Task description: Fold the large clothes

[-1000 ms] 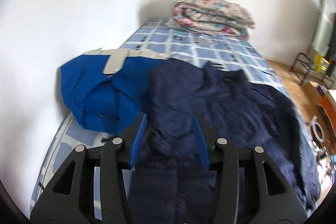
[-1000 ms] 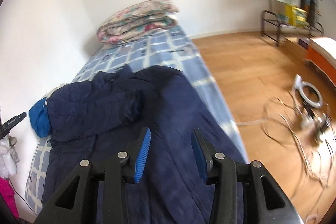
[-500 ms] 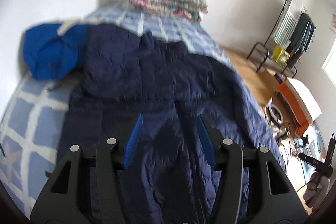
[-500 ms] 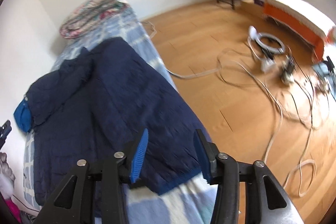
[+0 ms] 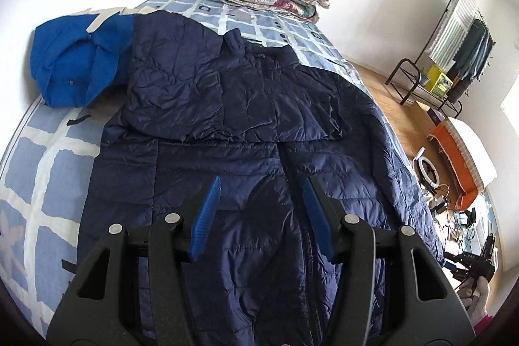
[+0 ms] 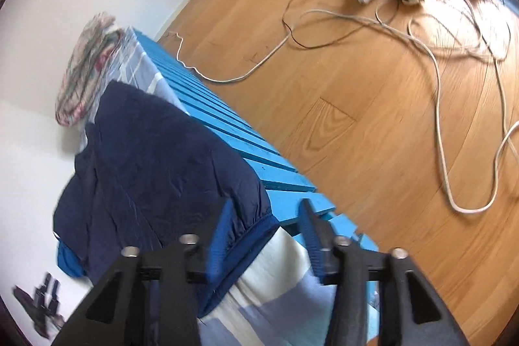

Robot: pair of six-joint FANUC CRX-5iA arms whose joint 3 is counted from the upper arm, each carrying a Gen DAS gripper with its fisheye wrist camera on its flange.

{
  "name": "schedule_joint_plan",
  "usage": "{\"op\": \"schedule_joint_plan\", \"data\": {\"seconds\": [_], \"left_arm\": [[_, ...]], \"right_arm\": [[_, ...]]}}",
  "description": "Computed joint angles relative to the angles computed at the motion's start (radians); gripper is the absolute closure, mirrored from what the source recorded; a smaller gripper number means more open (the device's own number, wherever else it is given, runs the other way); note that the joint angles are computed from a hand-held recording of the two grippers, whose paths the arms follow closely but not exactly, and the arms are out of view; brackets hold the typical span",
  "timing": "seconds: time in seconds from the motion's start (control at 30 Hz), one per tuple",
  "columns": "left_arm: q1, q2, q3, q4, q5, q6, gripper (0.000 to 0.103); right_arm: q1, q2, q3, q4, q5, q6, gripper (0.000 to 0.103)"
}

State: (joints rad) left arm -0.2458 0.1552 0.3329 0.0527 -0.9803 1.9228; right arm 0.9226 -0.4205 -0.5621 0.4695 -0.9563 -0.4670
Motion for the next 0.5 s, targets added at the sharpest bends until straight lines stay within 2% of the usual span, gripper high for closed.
{"op": "schedule_joint_plan", "data": {"seconds": [0.03,0.13,0.33,0.5], "left_arm": [[0.002,-0.001,-0.001,0.001,0.000,0.003,0.048],[0.007,-0.004,-0.001,-0.004,0.003,0.017,0.048],[0.014,-0.013,-0.012,0.014,0.020,0.005,0.048],[0.033,-0.023,-0.039,0.080,0.041,-0.040,0.048]], "right_arm": [[-0.001,-0.004,-0.006,0.005,0.014,-0.007,0.078],[0.012,0.008,0.010,0.034,-0.008,0.001,0.094],[0.042,0.021,0.066,0.117,-0.025,0.030,0.099],[0.052,0.094,0.206,0.164,-0.003,0.157,0.099]]}}
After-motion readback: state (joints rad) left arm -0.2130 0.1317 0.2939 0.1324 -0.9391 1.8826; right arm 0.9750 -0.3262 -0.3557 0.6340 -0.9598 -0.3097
